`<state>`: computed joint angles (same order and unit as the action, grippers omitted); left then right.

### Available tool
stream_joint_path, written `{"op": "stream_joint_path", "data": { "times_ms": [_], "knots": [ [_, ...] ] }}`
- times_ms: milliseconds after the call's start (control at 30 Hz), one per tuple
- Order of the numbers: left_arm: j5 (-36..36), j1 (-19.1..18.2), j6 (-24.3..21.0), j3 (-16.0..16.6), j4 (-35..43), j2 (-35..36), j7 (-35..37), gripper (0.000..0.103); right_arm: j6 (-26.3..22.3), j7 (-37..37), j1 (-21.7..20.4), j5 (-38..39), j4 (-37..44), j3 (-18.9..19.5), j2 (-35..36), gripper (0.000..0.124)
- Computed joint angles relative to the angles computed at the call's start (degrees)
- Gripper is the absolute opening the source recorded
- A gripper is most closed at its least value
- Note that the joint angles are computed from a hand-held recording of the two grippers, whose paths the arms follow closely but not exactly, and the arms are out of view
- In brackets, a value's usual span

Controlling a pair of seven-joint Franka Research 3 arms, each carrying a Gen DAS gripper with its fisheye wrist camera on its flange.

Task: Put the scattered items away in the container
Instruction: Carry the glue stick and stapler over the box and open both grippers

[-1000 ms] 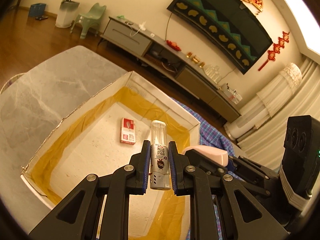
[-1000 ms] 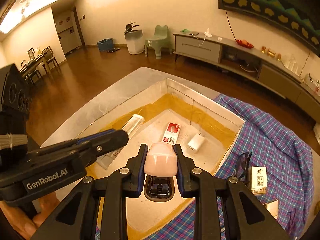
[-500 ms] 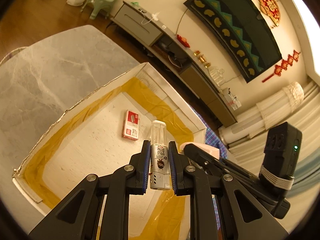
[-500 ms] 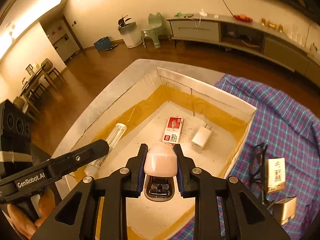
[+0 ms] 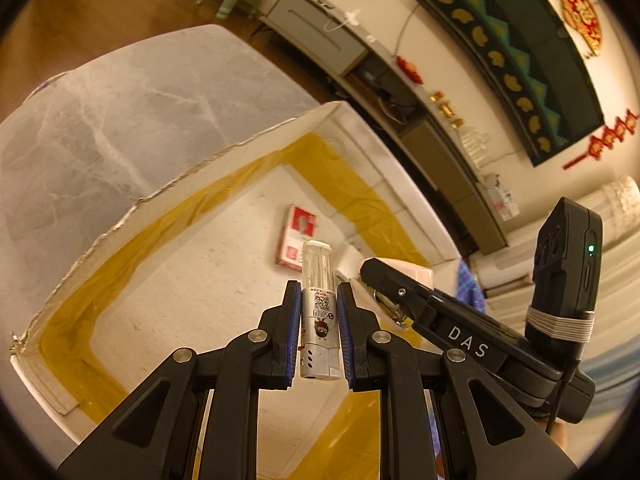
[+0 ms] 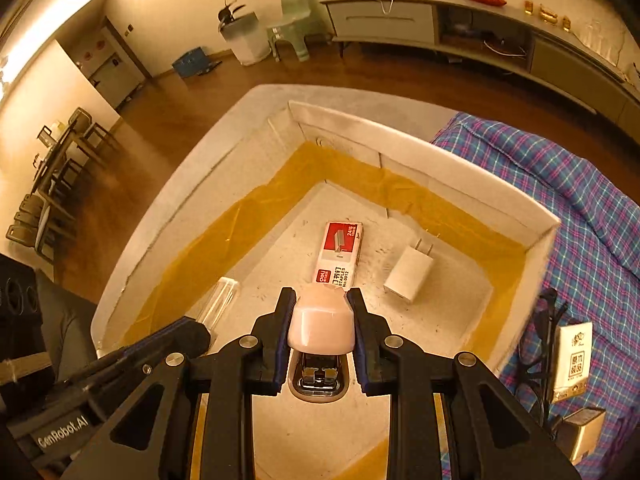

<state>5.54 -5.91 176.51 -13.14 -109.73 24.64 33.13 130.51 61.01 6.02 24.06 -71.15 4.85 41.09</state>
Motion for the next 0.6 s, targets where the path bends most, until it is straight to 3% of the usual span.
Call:
{"op": "stream_joint_path", "data": {
  "times_ms": [100,200,333,400,600],
  "knots": [
    [-0.1,0.0,-0.8,0.3,0.1,0.1,-0.4,0.019,-2.2,1.8,1.3,-2.3,3.8,-1.0,2.6,0.027],
    [-1.8,3.2,-2.1,-3.3,0.8,1.0,2.3,0.020,-3.3,3.5,2.4,-4.8,6.9,-1.9,4.9,0.027],
    [-1.1,0.7,-3.3,-0.2,0.2,0.2,1.1,0.028,-5.9,6.0,2.1,-5.9,11.1,-2.0,7.8,0.031],
    [-1.0,0.5,-2.6,0.3,-0.6,-0.6,0.7,0.028,-4.3,5.4,1.6,-5.7,9.1,-1.7,6.6,0.037],
    [-0.4,0.2,-1.4,0.8,-2.4,-2.5,0.2,0.028,1.4,-1.0,-1.3,-1.0,-3.7,0.9,-2.5,0.037]
  ]
}}
